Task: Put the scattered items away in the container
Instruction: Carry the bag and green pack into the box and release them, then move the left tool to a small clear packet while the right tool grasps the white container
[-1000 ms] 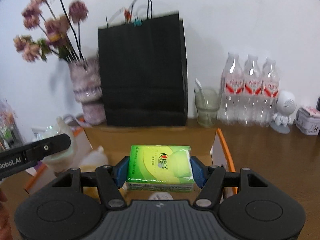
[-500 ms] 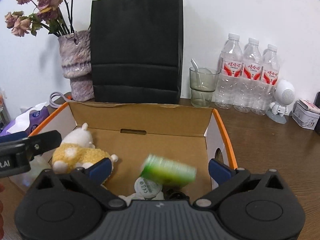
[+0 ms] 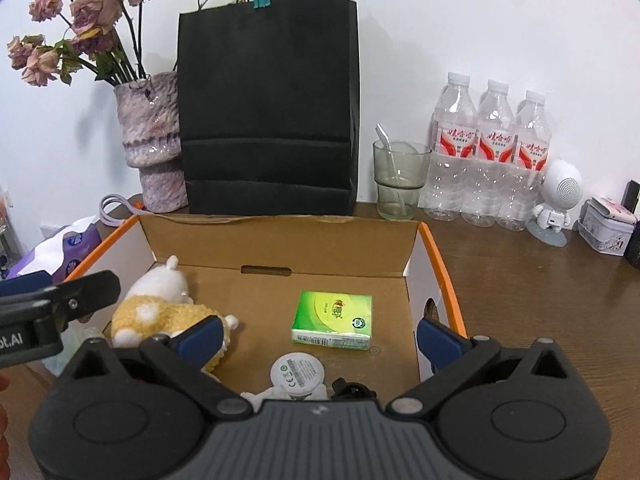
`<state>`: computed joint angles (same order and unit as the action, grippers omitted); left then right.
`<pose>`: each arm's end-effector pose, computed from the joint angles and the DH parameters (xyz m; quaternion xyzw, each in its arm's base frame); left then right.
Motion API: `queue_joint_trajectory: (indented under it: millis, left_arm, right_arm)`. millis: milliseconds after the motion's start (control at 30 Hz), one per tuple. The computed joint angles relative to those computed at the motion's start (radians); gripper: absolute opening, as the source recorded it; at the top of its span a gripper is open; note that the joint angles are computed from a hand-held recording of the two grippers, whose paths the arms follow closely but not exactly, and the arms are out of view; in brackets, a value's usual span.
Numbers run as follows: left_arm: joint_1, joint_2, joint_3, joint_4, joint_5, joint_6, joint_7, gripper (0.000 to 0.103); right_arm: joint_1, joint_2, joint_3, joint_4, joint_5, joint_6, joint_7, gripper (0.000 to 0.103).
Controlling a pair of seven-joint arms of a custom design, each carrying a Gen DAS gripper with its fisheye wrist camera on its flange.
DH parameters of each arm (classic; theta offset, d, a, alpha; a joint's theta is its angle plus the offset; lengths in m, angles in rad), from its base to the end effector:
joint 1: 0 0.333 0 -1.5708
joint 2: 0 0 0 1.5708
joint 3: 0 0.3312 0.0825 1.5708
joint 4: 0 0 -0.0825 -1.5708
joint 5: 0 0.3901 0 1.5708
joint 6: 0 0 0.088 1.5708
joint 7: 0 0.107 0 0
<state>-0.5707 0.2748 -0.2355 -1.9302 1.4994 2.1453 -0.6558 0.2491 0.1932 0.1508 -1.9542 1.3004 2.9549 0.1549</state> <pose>0.4770 -0.4240 0.3859 -0.7199 0.4377 -0.3527 0.4072 0.6051 0.1806 0.4468 -0.7826 0.4155 -0.1998 0.4183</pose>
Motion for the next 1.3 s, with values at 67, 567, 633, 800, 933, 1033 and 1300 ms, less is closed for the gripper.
queue_joint_trajectory:
  millis: [67, 567, 633, 800, 933, 1033, 1300]
  left_arm:
    - [-0.005, -0.008, -0.002, -0.005, 0.004, -0.010, -0.003, 0.103]
    - [-0.014, -0.173, -0.084, -0.207, -0.031, -0.100, -0.030, 0.103]
    - [-0.009, -0.199, -0.097, -0.242, -0.061, -0.099, -0.017, 0.103]
    - [-0.002, -0.243, -0.128, -0.310, -0.125, -0.094, -0.012, 0.103]
    - [-0.004, -0.245, -0.143, -0.341, -0.159, -0.068, -0.044, 0.103]
    - [-0.006, -0.230, -0.146, -0.344, -0.162, -0.027, -0.063, 0.103]
    - [-0.028, -0.118, -0.125, -0.242, -0.107, 0.062, -0.015, 0.103]
  right_arm:
    - [-0.005, -0.014, 0.005, -0.010, 0.042, 0.002, -0.037, 0.103]
    - [0.000, -0.217, -0.079, -0.221, 0.267, -0.122, -0.301, 0.103]
    - [0.001, -0.249, -0.092, -0.269, 0.255, -0.151, -0.316, 0.103]
    - [0.019, -0.307, -0.103, -0.368, 0.233, -0.170, -0.356, 0.103]
    - [0.031, -0.327, -0.109, -0.416, 0.215, -0.201, -0.350, 0.103]
    - [0.045, -0.327, -0.100, -0.428, 0.214, -0.174, -0.352, 0.103]
    - [0.054, -0.315, -0.103, -0.437, 0.229, -0.157, -0.387, 0.089]
